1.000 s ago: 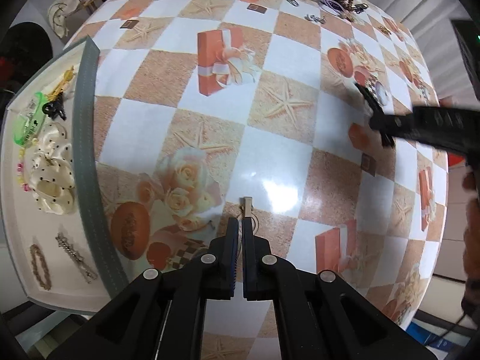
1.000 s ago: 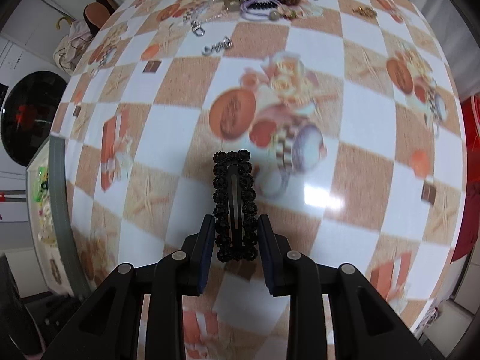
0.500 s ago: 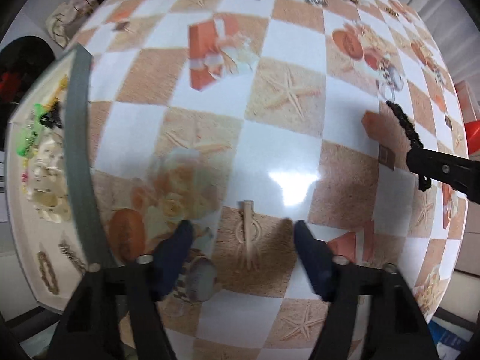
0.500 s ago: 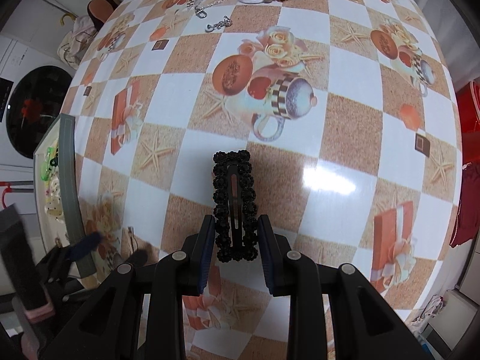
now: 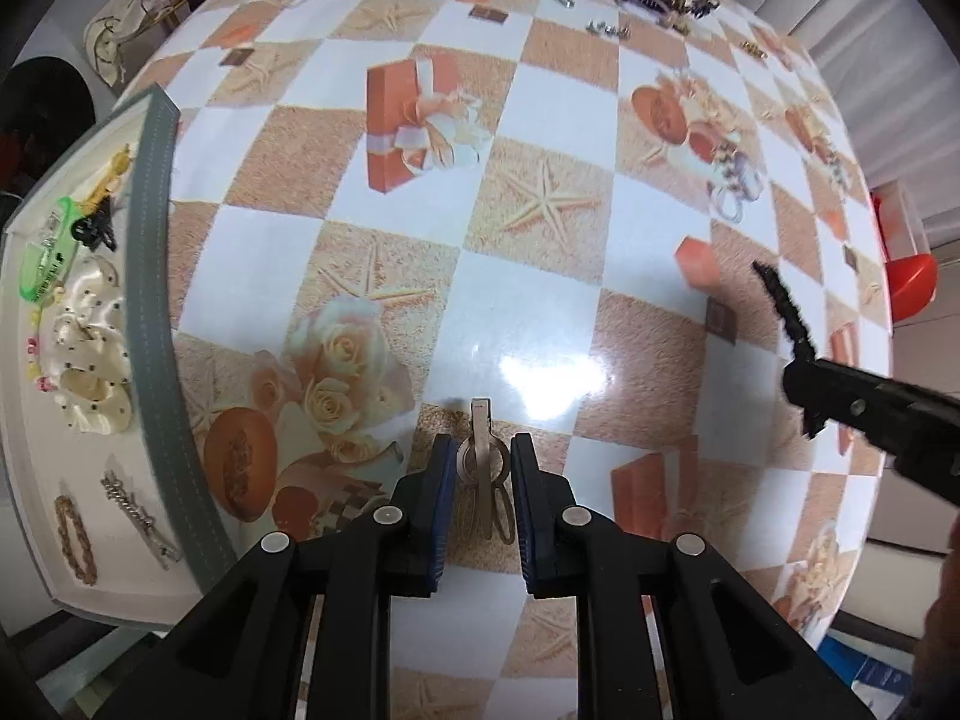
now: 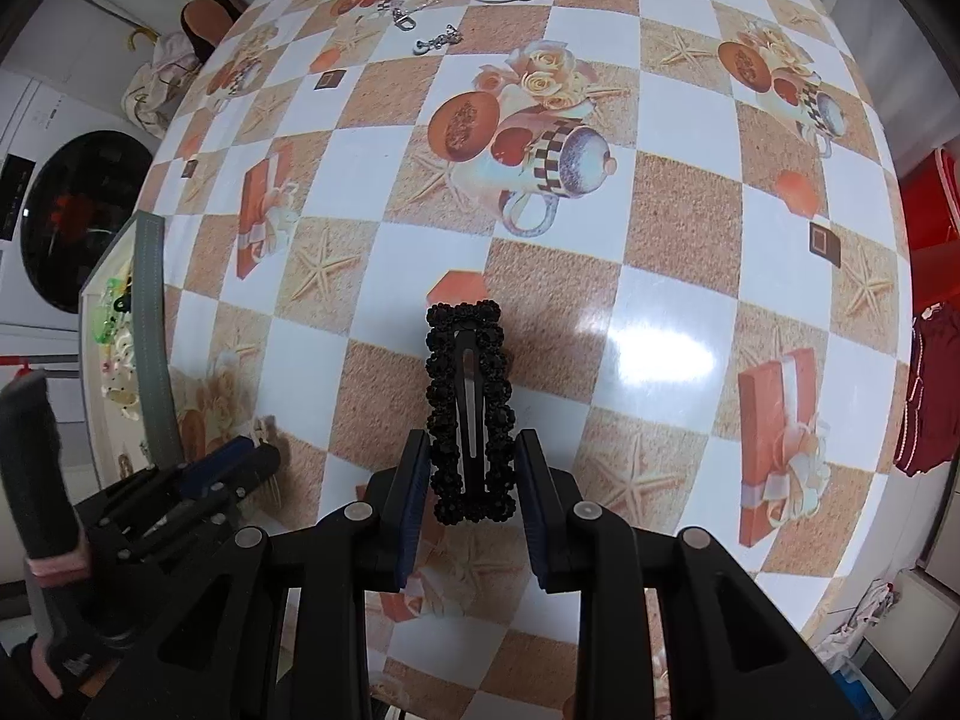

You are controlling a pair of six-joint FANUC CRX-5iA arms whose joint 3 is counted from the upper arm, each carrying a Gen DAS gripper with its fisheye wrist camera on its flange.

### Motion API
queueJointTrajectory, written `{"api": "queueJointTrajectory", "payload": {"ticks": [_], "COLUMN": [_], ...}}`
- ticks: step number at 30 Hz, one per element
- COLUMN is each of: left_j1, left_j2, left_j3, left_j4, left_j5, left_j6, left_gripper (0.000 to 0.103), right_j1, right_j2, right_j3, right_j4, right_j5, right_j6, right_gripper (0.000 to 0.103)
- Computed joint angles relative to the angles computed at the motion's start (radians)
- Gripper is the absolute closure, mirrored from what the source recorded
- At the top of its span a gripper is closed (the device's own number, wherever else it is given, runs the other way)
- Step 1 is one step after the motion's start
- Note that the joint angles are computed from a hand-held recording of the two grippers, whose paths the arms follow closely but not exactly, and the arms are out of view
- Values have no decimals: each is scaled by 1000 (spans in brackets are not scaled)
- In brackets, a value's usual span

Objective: Organize jewelry
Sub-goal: 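Carry the wooden clip and black beaded clip into the white tray and open both tools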

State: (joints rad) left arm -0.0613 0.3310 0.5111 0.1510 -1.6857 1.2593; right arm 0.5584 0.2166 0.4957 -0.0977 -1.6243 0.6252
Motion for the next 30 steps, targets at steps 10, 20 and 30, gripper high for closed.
{"api": "queueJointTrajectory", "payload": {"ticks": [10,20,30], "left_j1": [14,56,129], "left_j2": [-22,-26,1], "left_j3": [49,119,168], "left_j4": [18,37,75], "left_j5": [-21,-56,-79], "left_j6": [-18,-38,-140], "left_gripper": [80,80,80], "right_j1": [15,42,103], "right_j2": [-28,-22,39], "right_j3": [-4,33,127], "right_j4": [-15,3,54], "right_j5": [18,22,16], "right_j6": [-7,-14,-87], "right_gripper": [72,72,72]}}
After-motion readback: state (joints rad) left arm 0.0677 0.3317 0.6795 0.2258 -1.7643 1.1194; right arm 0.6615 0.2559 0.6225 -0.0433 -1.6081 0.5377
